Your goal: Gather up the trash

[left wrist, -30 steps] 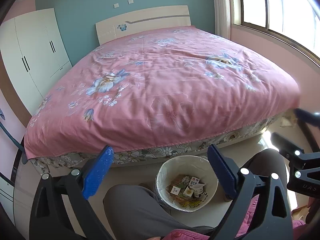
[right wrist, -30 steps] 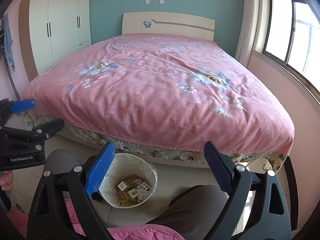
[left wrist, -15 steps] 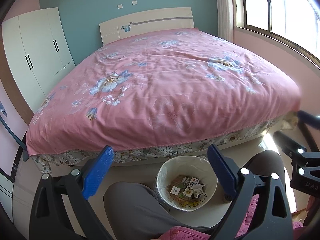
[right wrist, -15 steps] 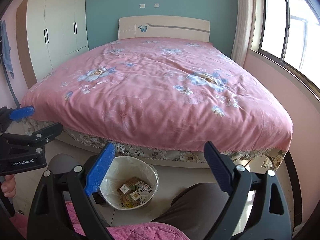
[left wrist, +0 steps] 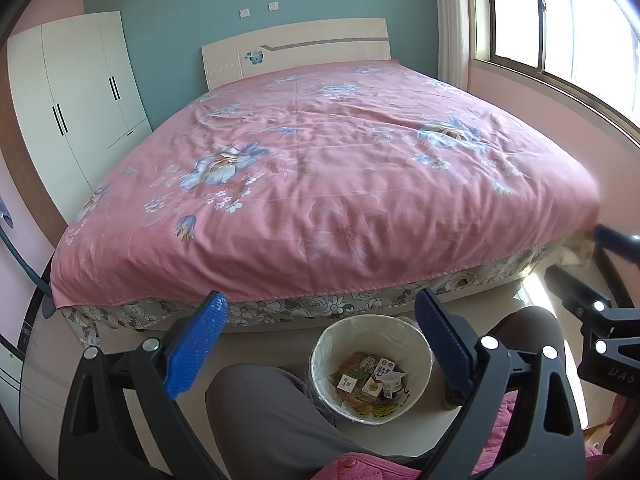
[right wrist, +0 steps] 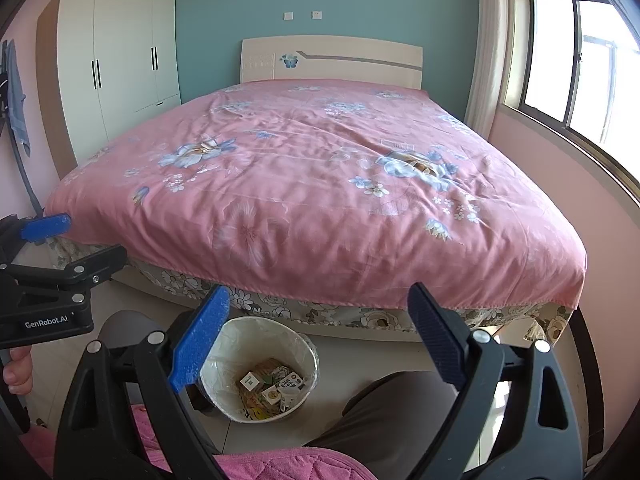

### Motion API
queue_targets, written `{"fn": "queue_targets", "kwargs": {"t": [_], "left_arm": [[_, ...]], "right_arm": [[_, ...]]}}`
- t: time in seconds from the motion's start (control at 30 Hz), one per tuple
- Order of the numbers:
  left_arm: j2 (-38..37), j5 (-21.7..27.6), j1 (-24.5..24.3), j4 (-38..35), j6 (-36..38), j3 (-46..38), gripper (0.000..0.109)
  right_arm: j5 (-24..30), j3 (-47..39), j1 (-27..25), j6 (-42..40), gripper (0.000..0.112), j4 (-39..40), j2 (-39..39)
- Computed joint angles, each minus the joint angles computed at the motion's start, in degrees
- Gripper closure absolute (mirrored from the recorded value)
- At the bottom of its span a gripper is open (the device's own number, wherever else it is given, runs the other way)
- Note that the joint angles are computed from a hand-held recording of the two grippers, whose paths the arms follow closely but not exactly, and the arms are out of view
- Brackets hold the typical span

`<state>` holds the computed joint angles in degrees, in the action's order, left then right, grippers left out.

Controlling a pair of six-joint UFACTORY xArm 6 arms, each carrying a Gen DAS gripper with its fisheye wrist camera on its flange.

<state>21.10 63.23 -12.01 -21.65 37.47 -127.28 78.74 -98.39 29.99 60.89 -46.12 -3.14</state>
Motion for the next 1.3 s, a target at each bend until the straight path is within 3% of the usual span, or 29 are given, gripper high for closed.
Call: {"fn": "queue_targets", "kwargs": {"t": [1.3], "left_arm": [[0.6, 0.8, 0.0, 0.0, -0.5, -1.4, 0.012]], "right_arm": [[-0.2, 0.2, -0.2, 0.4, 0.023, 0.9, 0.0]]}}
